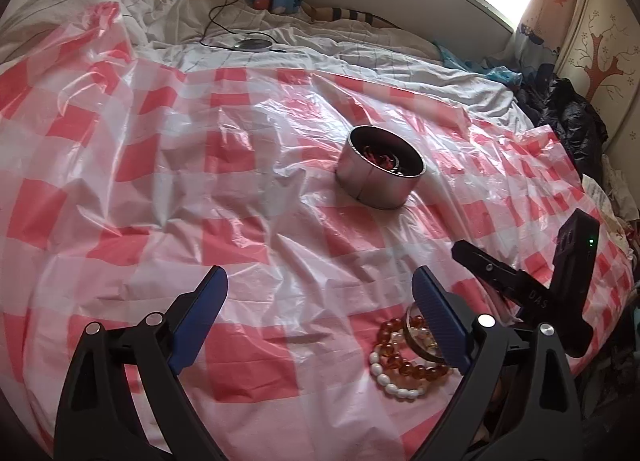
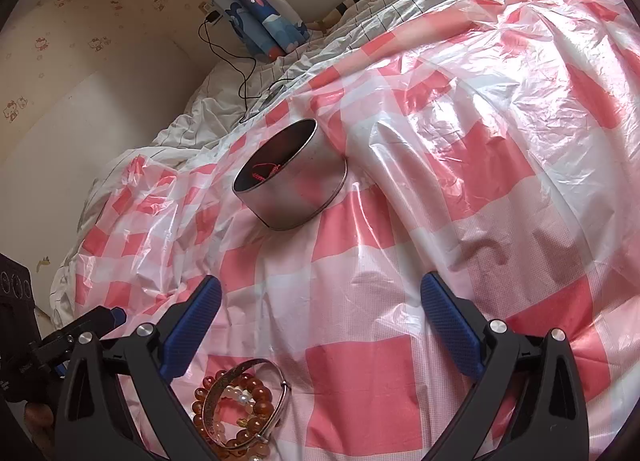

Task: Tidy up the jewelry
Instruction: 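Withdraw both tools back toward the remaining bead bracelets, then move the right gripper over the metal bangle beside the bead bracelets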

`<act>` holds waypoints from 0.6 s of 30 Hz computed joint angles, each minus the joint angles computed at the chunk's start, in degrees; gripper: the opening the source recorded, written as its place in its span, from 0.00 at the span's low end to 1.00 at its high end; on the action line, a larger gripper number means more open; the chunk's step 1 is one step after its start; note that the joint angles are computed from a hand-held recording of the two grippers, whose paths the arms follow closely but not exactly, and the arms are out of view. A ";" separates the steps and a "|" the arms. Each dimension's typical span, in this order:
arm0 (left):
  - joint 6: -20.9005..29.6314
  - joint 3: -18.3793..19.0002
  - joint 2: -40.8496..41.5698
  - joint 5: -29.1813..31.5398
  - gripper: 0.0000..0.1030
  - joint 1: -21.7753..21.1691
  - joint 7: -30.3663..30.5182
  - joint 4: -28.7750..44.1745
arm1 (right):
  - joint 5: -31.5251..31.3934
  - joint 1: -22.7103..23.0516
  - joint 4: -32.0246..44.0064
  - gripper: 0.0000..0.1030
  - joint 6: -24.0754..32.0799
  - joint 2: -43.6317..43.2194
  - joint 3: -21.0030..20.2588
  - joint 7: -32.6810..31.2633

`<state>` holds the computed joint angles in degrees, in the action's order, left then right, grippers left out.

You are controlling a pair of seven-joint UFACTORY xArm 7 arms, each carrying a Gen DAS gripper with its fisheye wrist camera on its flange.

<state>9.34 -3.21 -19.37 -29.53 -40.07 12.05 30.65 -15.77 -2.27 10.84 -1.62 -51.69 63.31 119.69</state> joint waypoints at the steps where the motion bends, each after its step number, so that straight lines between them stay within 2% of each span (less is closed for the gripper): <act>1: 0.20 0.60 -0.13 -0.69 0.87 -0.95 0.81 0.09 | 0.02 0.00 -0.03 0.93 -0.10 -0.01 0.02 0.08; 5: 0.77 2.07 -1.00 -3.38 0.88 -3.57 4.22 0.05 | -0.10 0.09 -0.10 0.93 -0.07 0.03 -0.13 -0.02; 9: 1.61 2.74 -1.67 -6.02 0.89 -4.23 6.06 -0.41 | 0.47 -0.40 -0.64 0.93 -1.30 -1.64 1.14 1.42; 11: 2.19 2.07 -1.72 -6.39 0.89 -3.56 5.72 -0.62 | 0.70 -0.13 -1.19 0.93 -1.67 -2.44 1.26 1.90; 15: 2.34 -1.61 -0.61 -2.74 0.89 -0.19 2.33 -0.69 | -0.17 0.64 -0.17 0.93 0.76 -0.78 -0.31 0.28; 18: 1.73 -1.87 1.11 -0.85 0.89 0.79 1.52 0.24 | -0.95 0.83 1.15 0.93 2.93 0.96 -1.40 -1.08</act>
